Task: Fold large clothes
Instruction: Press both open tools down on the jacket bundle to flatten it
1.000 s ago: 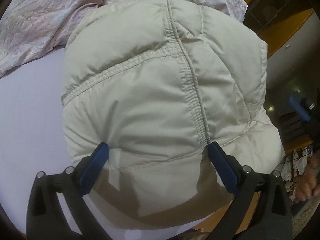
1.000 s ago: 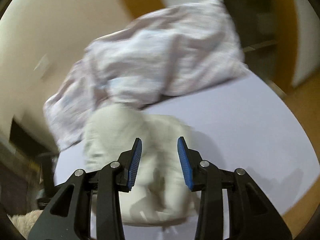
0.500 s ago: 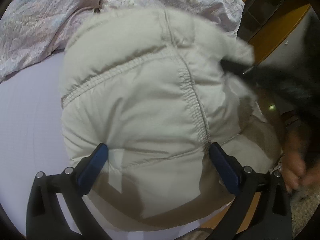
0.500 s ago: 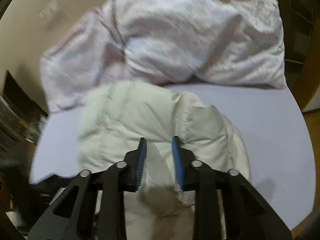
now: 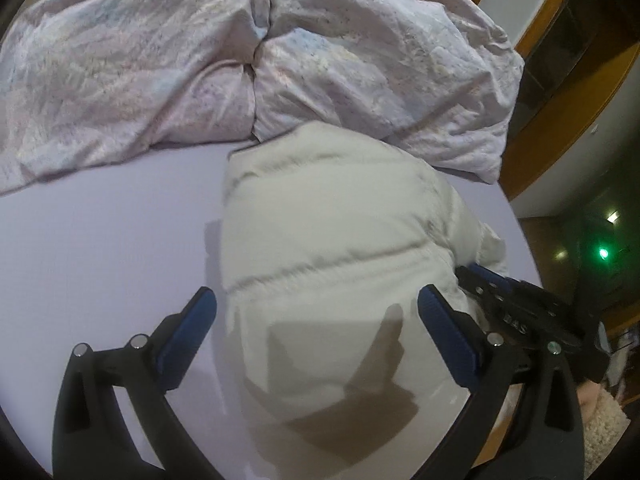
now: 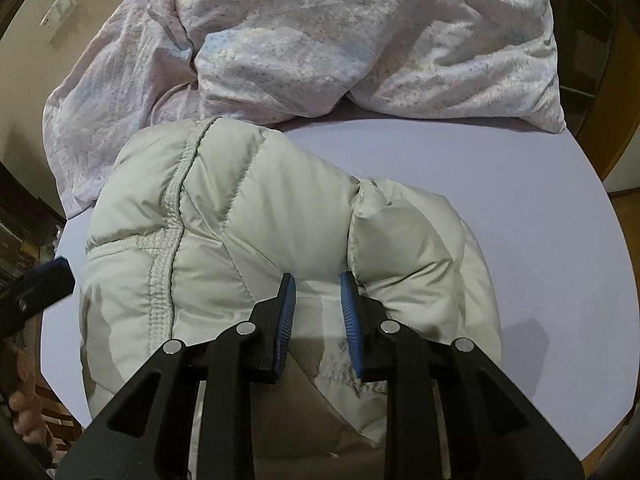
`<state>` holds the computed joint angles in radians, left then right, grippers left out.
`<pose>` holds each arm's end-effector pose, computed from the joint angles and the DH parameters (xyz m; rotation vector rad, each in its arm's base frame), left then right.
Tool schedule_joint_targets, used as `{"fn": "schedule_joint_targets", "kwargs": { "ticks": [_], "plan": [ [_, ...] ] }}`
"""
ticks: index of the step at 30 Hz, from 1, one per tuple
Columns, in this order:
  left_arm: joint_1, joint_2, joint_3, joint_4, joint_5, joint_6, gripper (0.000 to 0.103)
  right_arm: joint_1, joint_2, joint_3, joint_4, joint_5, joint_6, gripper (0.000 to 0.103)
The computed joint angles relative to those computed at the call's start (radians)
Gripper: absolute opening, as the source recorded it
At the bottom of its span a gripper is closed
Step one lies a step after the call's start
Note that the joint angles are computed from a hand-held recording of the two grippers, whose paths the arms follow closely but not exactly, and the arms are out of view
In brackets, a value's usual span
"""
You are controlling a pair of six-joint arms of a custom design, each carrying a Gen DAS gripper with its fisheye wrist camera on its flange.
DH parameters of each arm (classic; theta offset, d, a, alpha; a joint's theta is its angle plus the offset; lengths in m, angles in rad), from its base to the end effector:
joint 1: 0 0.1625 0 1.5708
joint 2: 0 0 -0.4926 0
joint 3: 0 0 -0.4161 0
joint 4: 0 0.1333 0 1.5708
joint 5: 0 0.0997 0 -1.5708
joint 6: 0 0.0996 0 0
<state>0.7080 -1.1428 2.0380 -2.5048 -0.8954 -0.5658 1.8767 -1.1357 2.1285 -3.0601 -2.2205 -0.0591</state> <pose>-0.3038 -0.5175 0.2122 0.3649 2.5583 -0.6323 0.2384 -0.5124 0.2385 0.2404 -2.4624 0.7223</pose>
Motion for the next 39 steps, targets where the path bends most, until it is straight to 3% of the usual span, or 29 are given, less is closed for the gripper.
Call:
{"fn": "schedule_joint_targets", "kwargs": {
  "ticks": [5,10,18,39],
  "plan": [
    [-0.002,0.039,-0.019,0.010,0.031,0.028,0.100,-0.014,-0.005,0.010,-0.012,0.016,-0.008,0.024],
    [0.000,0.078,-0.029,0.033,0.012,0.049,0.100,-0.022,-0.007,0.024,-0.037,0.027,-0.014,0.024],
    [-0.006,0.116,-0.021,0.040,0.062,0.070,0.101,-0.035,0.001,0.045,-0.098,0.032,-0.027,0.024],
    [-0.008,0.165,0.052,-0.171,0.166,0.162,0.101,-0.045,0.042,0.057,-0.218,0.031,-0.085,0.024]
  ]
}}
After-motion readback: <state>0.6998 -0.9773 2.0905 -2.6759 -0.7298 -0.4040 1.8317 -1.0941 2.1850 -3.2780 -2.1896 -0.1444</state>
